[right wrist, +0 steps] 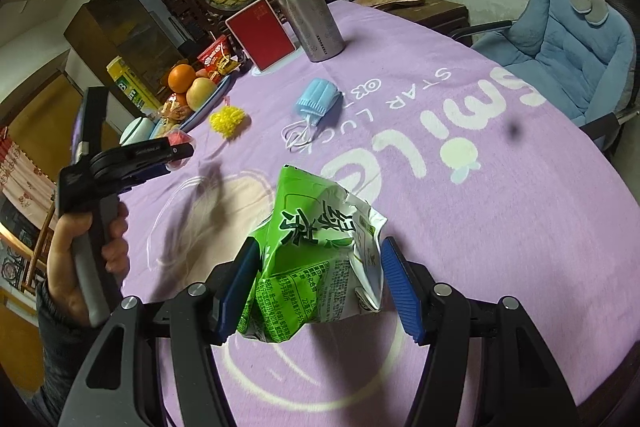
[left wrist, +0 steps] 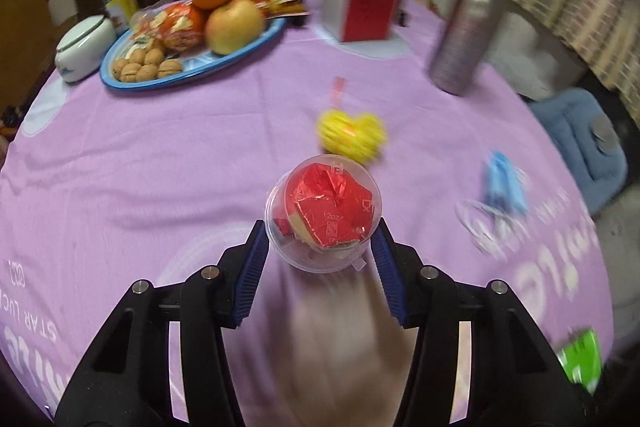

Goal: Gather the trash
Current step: 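Carry the candy cup and green bag over the red wastebasket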

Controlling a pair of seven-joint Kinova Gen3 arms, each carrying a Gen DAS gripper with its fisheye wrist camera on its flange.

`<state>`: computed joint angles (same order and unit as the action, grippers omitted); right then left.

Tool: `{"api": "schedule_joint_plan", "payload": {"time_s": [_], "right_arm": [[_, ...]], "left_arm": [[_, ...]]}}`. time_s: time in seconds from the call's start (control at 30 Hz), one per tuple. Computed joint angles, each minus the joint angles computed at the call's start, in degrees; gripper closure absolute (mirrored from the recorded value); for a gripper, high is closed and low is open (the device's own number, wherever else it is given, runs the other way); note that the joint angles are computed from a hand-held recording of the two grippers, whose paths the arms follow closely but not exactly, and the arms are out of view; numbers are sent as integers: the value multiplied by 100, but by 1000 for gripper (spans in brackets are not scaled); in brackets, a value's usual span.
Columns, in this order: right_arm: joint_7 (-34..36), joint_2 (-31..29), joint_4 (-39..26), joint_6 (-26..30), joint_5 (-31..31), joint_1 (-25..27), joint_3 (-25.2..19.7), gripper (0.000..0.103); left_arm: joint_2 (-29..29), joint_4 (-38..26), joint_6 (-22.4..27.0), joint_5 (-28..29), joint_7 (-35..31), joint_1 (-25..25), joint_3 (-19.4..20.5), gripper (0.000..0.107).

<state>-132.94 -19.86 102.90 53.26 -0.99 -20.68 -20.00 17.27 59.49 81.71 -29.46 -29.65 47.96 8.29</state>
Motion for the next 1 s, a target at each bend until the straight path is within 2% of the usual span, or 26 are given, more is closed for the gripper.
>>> {"api": "schedule_joint_plan", "payload": {"time_s": [0.23,0.57,0.83,1.0], "right_arm": [[-371,-394,33,303,248,177,-374,41],[-498,-860,295,488,84,351,-536,41],[-540,-1244,365,691,72,630,-781,41],[-458,-1619,496,800,-81,729,-672,41]], "left_arm": [[-319,331,-323,-100,126,563,345,55],[-515,776,-673,-10,329,835,676,55],[-490,811,-760,-69,364,1098,827,55],[-363,638,-737,-161,260,1377,872,55]]}}
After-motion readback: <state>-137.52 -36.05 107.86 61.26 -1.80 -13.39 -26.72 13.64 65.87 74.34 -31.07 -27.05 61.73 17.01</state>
